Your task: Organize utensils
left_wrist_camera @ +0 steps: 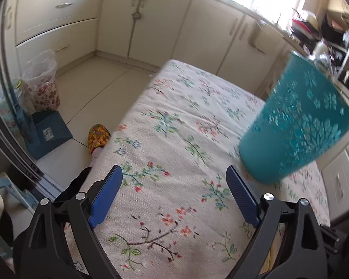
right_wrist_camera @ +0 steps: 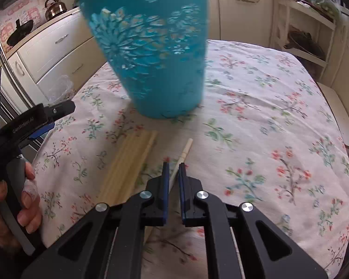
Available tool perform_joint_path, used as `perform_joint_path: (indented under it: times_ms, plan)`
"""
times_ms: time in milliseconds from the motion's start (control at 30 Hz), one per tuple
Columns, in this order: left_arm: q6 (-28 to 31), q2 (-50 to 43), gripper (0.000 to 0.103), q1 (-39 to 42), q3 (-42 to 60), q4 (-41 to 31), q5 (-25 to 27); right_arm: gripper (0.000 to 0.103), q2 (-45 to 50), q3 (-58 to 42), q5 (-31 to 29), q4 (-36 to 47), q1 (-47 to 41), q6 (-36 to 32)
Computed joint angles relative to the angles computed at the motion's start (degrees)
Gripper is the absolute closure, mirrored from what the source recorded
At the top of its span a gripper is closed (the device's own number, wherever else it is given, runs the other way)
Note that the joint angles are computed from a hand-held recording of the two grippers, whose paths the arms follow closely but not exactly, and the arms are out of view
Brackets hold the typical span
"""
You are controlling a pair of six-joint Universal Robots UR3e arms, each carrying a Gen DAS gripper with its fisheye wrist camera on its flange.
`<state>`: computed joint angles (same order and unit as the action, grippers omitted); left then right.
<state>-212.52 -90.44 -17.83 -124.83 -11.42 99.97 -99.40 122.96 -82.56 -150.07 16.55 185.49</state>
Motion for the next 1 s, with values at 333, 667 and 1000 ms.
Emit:
perform_joint_path:
  times_ms: [333,667,1000]
  plan:
    - [4.03,-7.76,0.016,-14.18,15.26,-15.85,4.6,0.098,-13.11,13.57,13.38,-2.21,-12.89,-2.7]
    - [3.23,-11.58,0.016,-16.44,21.41,-23.08,8.23,0.098,-15.88,15.77,18.66,-0.53,-17.22,-4.1]
    - [3.18,-13.62,0.025,-17.2,25.55,-28.06,10.18,0.098,-16.2,16.02,19.75,-0.12,-18.06,-4.29]
